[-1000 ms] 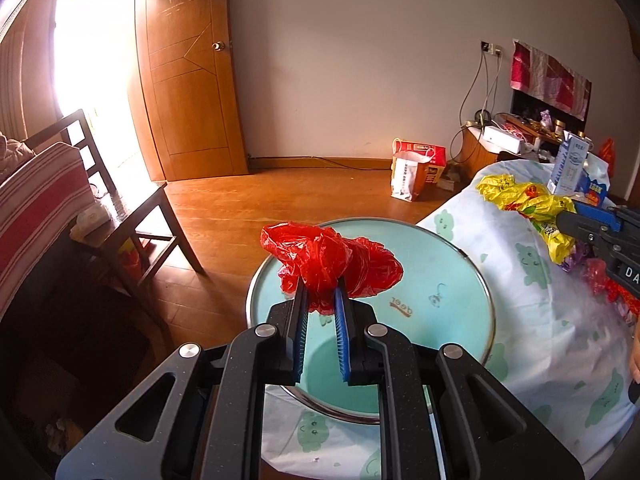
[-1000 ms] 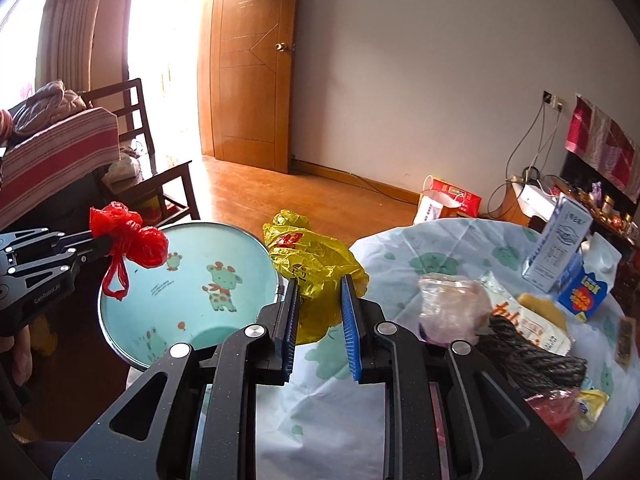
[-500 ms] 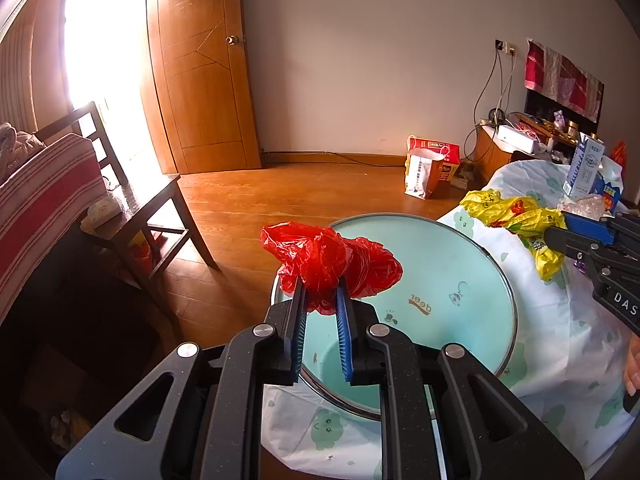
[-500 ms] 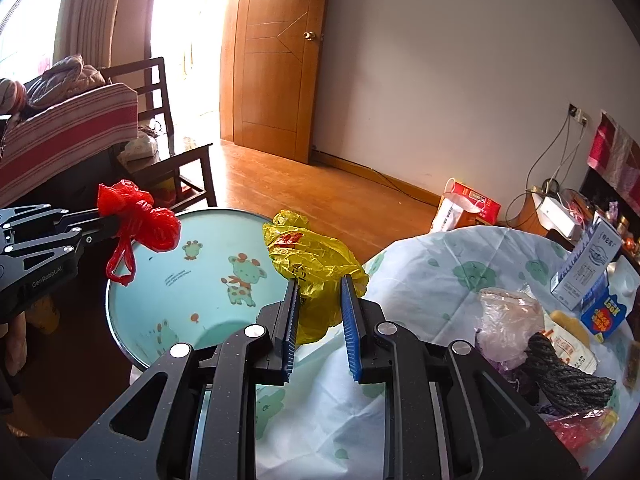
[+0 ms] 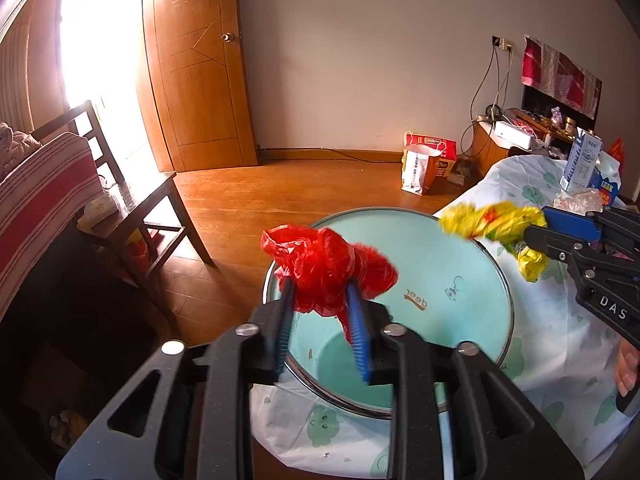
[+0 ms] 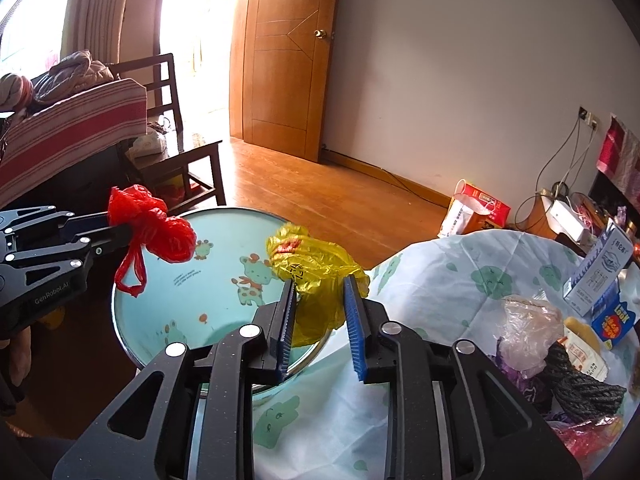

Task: Collect trash
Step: 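Carry the red bag and yellow wrapper in both grippers over the blue bin, then open both grippers to drop the red bag and yellow wrapper into the bin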

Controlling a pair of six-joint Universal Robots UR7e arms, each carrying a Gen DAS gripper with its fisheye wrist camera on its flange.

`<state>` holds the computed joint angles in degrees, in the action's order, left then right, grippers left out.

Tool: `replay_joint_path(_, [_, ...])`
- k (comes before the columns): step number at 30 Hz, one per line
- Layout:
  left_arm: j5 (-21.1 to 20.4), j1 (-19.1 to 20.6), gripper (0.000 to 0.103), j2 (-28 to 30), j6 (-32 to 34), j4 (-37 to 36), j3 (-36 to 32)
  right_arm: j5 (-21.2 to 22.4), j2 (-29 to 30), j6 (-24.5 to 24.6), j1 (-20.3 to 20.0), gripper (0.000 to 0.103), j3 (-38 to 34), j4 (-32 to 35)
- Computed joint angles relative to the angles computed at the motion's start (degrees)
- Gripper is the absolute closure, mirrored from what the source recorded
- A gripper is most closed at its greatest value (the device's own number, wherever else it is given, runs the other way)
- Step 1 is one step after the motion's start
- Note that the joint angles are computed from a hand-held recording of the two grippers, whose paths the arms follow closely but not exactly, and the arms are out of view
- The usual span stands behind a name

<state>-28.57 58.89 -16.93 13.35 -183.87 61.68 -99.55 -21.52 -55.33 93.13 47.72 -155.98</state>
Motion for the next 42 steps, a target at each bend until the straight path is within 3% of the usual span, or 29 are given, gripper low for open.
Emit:
replay_joint_path(3, [-0.02, -0.10, 0.053, 0.11, 0.61, -0.67, -0.06, 0.46, -0.01, 0.16, -0.05, 0.060, 0.16, -0.20])
replay_joint_path(5, [0.08, -0.18, 0.050, 0.27, 1.15, -1.20, -0.19, 0.51, -0.01, 0.48, -0.04, 0.058, 0.13, 0.10])
replay_joint_path(10, [1.09, -0.34, 0.029, 1.00, 1.83, -2.12, -0.99, 0.76, -0.59, 0.48, -0.08, 0.047, 1.33, -1.10])
replay_joint_path(16, [1.07, -0.43, 0.026, 1.19, 2.11, -2.39, -1.19, 0.26, -1.96, 1.70, -0.30, 0.044, 3.13, -2.87])
replay_joint_path(21, [0.24, -0.54, 0.020, 1.44, 0.89, -1.09, -1.08, 0.11, -6.25, 2.87, -0.83, 0.041, 8.75, -6.56])
replay_joint_path(27, [-2.42, -1.14, 0.019, 3.61, -0.43, 3.47, -2.28, -0.36, -16.16, 4.06, -3.60, 0.038, 21.40, -16.62])
replay_joint_path(32, [-5.20, -1.89, 0.019, 5.66, -0.89, 7.16, -3.10, -5.15, -22.50, 7.57, -7.81, 0.038, 28.25, -24.81])
replay_joint_path(36, [-6.69, -2.58, 0.019, 7.54, -1.03, 9.90, -4.80, -8.58, -24.33, 10.29, -11.15, 0.038, 28.67, -23.18])
replay_joint_path(42, [-6.84, -3.35, 0.019, 9.01, -1.26, 11.38, -6.41, -6.17, -23.60, 12.96, -13.36, 0.043, 26.50, -14.40])
